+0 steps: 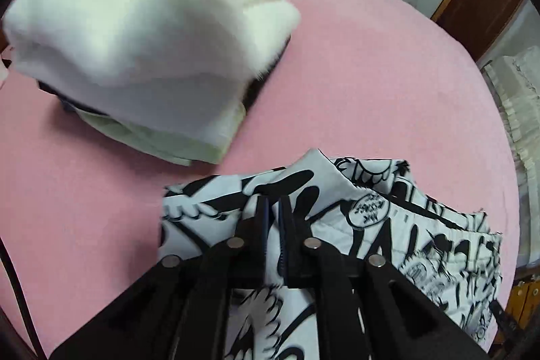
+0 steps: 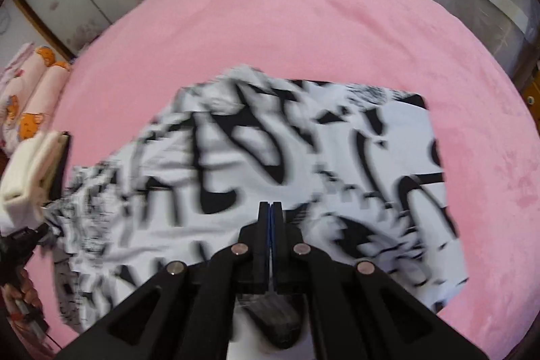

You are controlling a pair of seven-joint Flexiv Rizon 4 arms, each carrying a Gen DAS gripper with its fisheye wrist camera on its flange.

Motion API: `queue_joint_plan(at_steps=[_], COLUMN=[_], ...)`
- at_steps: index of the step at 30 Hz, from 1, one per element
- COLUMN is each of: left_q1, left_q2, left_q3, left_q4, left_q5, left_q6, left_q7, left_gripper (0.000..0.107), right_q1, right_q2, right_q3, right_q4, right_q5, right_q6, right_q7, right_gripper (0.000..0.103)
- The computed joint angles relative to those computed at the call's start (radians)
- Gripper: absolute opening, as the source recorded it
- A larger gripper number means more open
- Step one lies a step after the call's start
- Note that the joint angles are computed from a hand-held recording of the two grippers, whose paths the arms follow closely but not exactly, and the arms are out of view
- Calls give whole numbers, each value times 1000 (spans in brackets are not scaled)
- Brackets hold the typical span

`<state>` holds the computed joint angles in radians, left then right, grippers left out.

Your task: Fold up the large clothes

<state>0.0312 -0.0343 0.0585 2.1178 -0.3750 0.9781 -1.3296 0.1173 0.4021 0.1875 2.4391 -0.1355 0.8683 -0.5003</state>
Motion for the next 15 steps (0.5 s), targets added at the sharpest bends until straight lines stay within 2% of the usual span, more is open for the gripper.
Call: queue_joint_plan(at_steps=[2, 7, 9, 11, 15], left_q1=[5, 14, 20, 32, 74], left_q2=[46, 180, 226, 283, 374], left_q3=[14, 55, 71, 89, 143], left_q4=[19, 124, 174, 226, 299], left_q5=[-5, 9, 18, 32, 38], left_q6=[-34, -108, -136, -173, -267], left_q7=[15, 11, 3, -24, -32], left_gripper=[13, 13, 13, 13, 13], right_q1=[21, 101, 116, 147, 178], right_q2=[-13, -118, -175, -230, -296], right_q3=[1, -7, 12, 15, 34], right_q4=[-18, -86, -117, -149, -178], right_q5=[21, 101, 80, 109, 112], right_q6=[47, 183, 192, 205, 155], right_q7=[2, -42, -28, -38, -6], right_gripper=[0, 0, 0, 0, 0])
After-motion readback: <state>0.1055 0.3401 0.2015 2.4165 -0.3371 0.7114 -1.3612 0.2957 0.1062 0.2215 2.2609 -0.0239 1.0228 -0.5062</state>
